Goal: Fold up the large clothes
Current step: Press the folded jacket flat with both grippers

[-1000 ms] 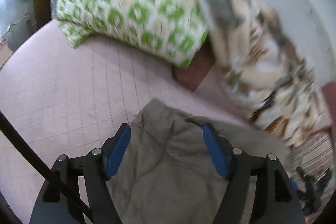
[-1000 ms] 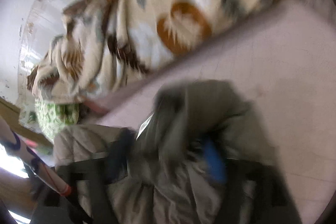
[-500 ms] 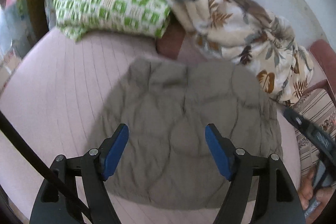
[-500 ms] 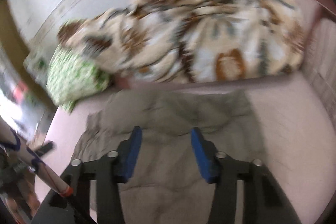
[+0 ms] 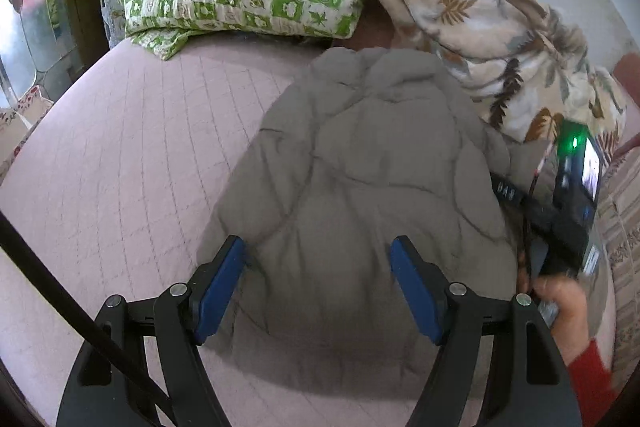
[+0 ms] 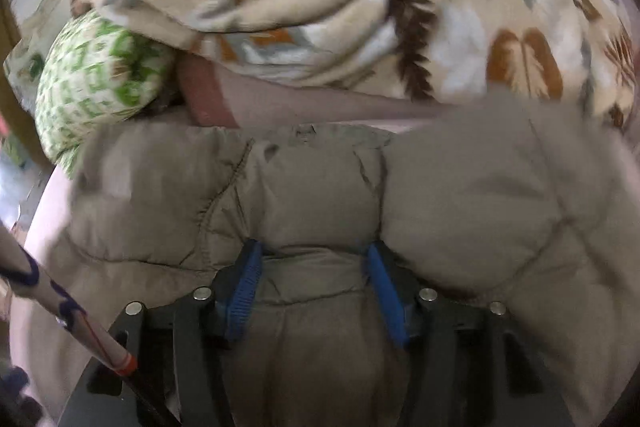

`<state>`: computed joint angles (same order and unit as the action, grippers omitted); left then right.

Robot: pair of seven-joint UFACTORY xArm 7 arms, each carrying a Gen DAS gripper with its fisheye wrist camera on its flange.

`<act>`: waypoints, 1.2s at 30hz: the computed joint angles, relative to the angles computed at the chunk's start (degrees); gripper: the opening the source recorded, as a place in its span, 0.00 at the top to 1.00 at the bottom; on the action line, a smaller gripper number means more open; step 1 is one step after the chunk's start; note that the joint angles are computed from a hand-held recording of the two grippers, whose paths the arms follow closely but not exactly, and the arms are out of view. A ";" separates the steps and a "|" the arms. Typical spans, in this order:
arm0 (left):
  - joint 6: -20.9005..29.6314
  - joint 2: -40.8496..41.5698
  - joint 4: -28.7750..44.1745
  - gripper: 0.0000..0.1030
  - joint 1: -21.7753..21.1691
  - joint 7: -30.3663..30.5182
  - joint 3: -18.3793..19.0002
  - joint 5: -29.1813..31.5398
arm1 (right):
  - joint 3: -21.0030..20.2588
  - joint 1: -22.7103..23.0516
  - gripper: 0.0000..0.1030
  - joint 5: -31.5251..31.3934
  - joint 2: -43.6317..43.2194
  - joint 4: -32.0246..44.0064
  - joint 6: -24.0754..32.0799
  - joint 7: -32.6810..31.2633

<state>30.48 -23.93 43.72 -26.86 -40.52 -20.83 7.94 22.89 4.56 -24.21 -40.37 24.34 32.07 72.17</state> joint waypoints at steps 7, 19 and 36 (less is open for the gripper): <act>2.98 0.97 3.03 0.28 0.22 -1.70 -1.51 2.55 | 0.88 -1.87 0.43 -2.81 1.22 0.19 -0.83 1.59; 9.13 -4.11 5.95 0.27 -0.09 -0.40 -6.55 6.39 | -1.62 4.23 0.43 5.67 -18.97 1.58 16.66 -4.66; 9.07 15.49 15.76 0.12 -5.55 -7.04 -0.81 15.10 | -1.39 1.14 0.37 3.71 -18.33 -7.39 17.13 -6.10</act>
<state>39.55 -8.44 59.47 -32.42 -47.56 -21.64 23.04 21.50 5.71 -20.50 -58.69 16.95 49.21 66.07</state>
